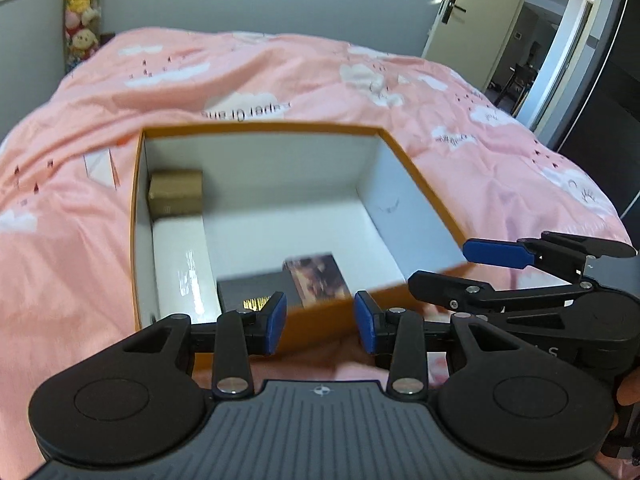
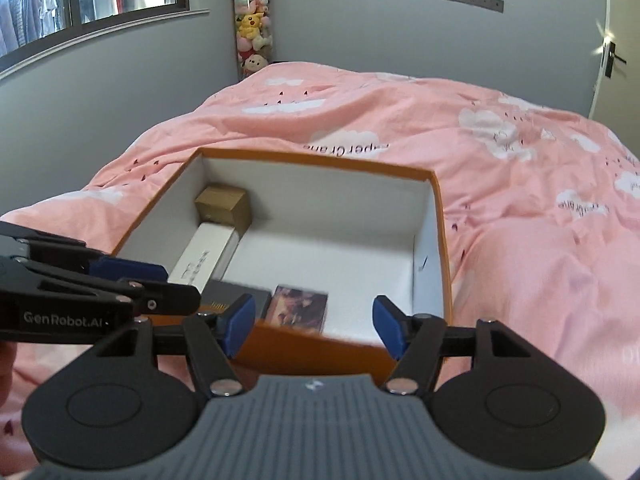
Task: Organize objects
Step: 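Withdraw both tools from the shoebox toward the pink bag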
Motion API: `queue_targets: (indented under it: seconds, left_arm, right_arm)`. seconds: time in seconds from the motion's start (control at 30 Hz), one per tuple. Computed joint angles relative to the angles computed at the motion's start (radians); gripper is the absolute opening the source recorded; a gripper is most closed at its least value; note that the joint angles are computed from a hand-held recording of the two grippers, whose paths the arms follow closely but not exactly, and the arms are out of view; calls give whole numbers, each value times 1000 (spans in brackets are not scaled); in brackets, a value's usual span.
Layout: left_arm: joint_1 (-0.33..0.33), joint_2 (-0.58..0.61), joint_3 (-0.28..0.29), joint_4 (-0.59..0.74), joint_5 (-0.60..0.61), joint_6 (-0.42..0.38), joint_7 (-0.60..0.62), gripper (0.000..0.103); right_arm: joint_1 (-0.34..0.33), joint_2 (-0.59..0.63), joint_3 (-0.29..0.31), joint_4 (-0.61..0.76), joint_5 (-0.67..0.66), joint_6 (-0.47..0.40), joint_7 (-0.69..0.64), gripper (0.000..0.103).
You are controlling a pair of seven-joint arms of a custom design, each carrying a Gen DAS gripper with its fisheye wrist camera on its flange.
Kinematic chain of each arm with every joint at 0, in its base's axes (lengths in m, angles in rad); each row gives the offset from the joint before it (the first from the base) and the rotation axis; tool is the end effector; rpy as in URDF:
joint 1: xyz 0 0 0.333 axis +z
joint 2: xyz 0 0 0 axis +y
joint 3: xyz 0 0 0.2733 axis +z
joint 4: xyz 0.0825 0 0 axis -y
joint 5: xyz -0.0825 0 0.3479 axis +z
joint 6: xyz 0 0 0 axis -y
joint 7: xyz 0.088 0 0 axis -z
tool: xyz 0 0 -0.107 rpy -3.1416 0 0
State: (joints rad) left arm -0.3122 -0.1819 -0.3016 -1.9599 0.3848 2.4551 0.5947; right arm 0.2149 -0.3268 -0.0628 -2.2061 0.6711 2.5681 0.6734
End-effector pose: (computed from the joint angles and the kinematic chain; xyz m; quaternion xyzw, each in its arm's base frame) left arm 0.4241 -0.3130 0.5930 -0.6989 0.6117 -0.3208 0.1856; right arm 0.4784 0.0603 0.5608 -0.8046 0.4235 -0.1808 0.3750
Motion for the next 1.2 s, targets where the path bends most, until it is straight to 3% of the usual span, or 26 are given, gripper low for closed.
queue_targets:
  seconds: [0.4, 0.53, 0.63, 0.73, 0.87, 1.07, 1.2]
  left_arm:
    - [-60, -84, 41, -140, -280, -17, 118, 47]
    - [-76, -83, 45, -151, -346, -25, 177, 48]
    - [-87, -74, 43, -144, -370, -24, 237, 59]
    - [-85, -44, 27, -107, -356, -86, 257, 62]
    - [-86, -15, 21, -75, -376, -168, 270, 65]
    - [-79, -31, 36, -72, -446, -274, 273, 63]
    - [-82, -35, 37, -65, -472, -309, 315, 59]
  right_arm:
    - [-67, -111, 23, -128, -174, -110, 194, 66]
    - [-78, -133, 23, -148, -209, -110, 225, 65]
    - [-73, -157, 18, -167, -220, -110, 225, 59]
    - [-58, -178, 5, -179, -213, -125, 199, 50]
    - [-31, -172, -14, -160, -203, -234, 125, 37]
    - [-46, -121, 28, -125, -282, -349, 109, 33]
    - [-39, -110, 44, -117, -321, -379, 53, 34]
